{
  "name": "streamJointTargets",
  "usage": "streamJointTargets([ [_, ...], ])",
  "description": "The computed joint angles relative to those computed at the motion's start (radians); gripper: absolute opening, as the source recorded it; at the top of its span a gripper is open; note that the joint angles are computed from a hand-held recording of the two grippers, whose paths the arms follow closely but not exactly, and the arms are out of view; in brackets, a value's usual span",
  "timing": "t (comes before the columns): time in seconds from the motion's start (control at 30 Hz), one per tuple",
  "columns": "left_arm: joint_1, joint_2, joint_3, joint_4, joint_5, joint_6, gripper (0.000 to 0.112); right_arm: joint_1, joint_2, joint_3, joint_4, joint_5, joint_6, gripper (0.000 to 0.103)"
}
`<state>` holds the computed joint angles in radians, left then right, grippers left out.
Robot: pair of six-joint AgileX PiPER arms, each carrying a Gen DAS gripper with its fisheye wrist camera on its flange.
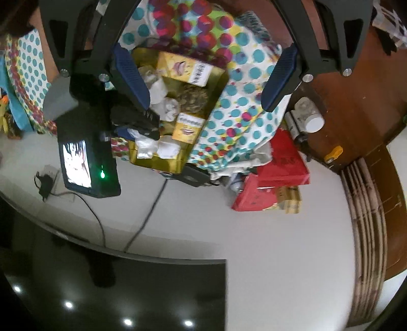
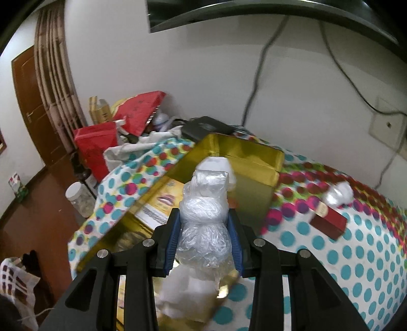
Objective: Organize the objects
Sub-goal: 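Carry the clear plastic bag over the tin and open the right tool, then grasp the red MARUBI box with the left tool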
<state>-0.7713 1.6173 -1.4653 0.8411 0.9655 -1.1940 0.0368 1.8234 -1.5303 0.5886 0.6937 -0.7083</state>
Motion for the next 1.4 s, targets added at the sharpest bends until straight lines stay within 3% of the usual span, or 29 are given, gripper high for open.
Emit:
streamJointTargets([
  [0.2, 0.053, -0.082, 0.133, 0.001, -0.024, -0.052, 0.091, 0.077, 0.047, -0.07, -0.132, -0.008, 0.143, 0.035],
  [0.57, 0.034, -0.067, 0.139, 0.009, -0.038, -0.051, 0.091, 0.076, 0.088, -0.128, -0.115, 0.028, 0.167, 0.04],
  [0.6, 0.033, -0.065, 0.139, 0.009, -0.039, -0.049, 0.091, 0.077, 0.084, -0.122, -0.122, 0.015, 0.173, 0.044],
  [0.67, 0.027, -0.06, 0.138, 0.01, -0.035, -0.049, 0.091, 0.067, 0.074, -0.112, -0.084, 0.009, 0.145, 0.073],
  [0.7, 0.026, -0.06, 0.141, 0.01, -0.036, -0.051, 0.091, 0.059, 0.067, -0.105, -0.059, 0.006, 0.125, 0.093],
  [0.87, 0.01, -0.056, 0.143, 0.017, -0.047, -0.066, 0.091, -0.004, -0.047, 0.031, 0.05, -0.165, -0.027, 0.097],
  [0.9, 0.006, -0.057, 0.146, 0.019, -0.056, -0.071, 0.091, -0.013, -0.057, 0.047, 0.023, -0.205, -0.02, 0.102],
  [0.97, -0.007, -0.054, 0.149, 0.013, -0.084, -0.067, 0.091, -0.048, -0.054, 0.073, -0.143, -0.29, 0.1, 0.103],
  [1.13, -0.081, -0.016, 0.136, 0.056, -0.146, -0.05, 0.091, -0.259, 0.104, -0.037, -0.407, -0.227, 0.386, 0.103],
  [1.27, -0.115, 0.057, 0.075, 0.051, -0.201, -0.015, 0.091, -0.44, 0.256, -0.208, -0.338, -0.11, 0.365, 0.103],
  [1.4, -0.126, 0.194, -0.074, 0.028, -0.238, 0.052, 0.091, -0.536, 0.33, -0.286, -0.25, -0.071, 0.284, 0.103],
])
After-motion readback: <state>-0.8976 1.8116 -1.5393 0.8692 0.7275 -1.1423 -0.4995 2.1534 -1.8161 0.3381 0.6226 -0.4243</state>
